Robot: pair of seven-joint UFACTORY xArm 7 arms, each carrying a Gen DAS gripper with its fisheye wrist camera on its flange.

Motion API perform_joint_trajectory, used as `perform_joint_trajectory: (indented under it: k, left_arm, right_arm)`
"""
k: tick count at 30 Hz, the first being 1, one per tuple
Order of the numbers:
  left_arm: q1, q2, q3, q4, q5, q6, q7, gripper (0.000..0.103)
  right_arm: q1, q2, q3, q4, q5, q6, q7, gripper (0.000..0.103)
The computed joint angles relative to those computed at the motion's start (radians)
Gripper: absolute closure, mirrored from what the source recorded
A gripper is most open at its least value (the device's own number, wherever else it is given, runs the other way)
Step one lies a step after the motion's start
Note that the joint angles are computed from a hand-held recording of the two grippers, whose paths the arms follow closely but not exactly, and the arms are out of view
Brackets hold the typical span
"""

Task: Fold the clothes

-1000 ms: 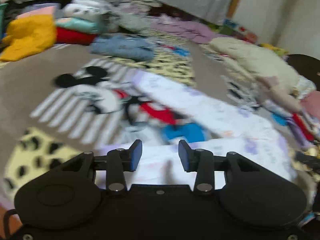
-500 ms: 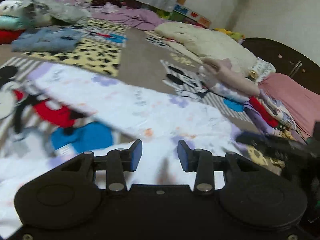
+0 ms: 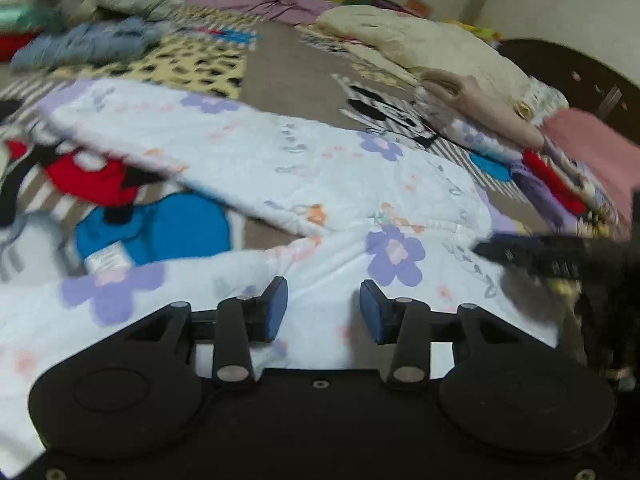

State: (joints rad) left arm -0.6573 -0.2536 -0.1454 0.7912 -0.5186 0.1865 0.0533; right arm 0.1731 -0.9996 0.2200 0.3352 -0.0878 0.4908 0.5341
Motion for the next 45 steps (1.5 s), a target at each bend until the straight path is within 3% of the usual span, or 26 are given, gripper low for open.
perform_joint_trajectory:
  k: [3, 9, 13, 15, 19, 20, 23, 33, 40, 45]
  left_arm:
    - [0.028, -0.074, 0.011, -0.039, 0.002, 0.059, -0.045, 0.061]
    - [0.145, -0.287, 0.007, -0.169, 0.121, 0.173, -0.184, 0.061]
    - [0.177, -0.426, 0.078, -0.257, 0.124, 0.233, -0.24, 0.061]
    - [0.205, -0.492, 0.107, -0.289, 0.121, 0.267, -0.269, 0.061]
    - [0.348, -0.598, 0.033, -0.304, 0.249, 0.341, -0.368, 0.053]
    - [0.349, -0.621, 0.038, -0.311, 0.268, 0.34, -0.362, 0.053]
    - [0.322, -0.697, 0.057, -0.338, 0.313, 0.315, -0.303, 0.048]
    - [0.263, -0.819, -0.047, -0.462, 0.619, 0.199, 0.079, 0.047]
    - [0.239, -0.814, -0.077, -0.542, 0.75, 0.132, 0.316, 0.047]
    - [0.286, -0.791, -0.111, -0.563, 0.778, 0.082, 0.349, 0.047]
  right_arm:
    - [0.015, -0.088, 0.037, 0.015, -0.004, 0.16, 0.02, 0.051]
    - [0.076, -0.254, 0.058, -0.007, 0.021, 0.373, 0.072, 0.041]
    - [0.127, -0.311, 0.087, 0.027, 0.02, 0.522, 0.055, 0.041]
    - [0.139, -0.335, 0.105, 0.05, 0.01, 0.571, 0.04, 0.041]
    - [0.159, -0.377, 0.123, 0.08, -0.021, 0.604, -0.018, 0.041]
    - [0.166, -0.385, 0.131, 0.085, -0.032, 0.604, -0.044, 0.041]
    - [0.187, -0.407, 0.153, 0.102, -0.065, 0.599, -0.124, 0.041]
    - [0.275, -0.352, 0.299, 0.098, -0.19, 0.547, -0.428, 0.041]
    - [0.306, -0.255, 0.328, 0.098, -0.208, 0.577, -0.493, 0.042]
    - [0.317, -0.206, 0.326, 0.093, -0.219, 0.577, -0.489, 0.042]
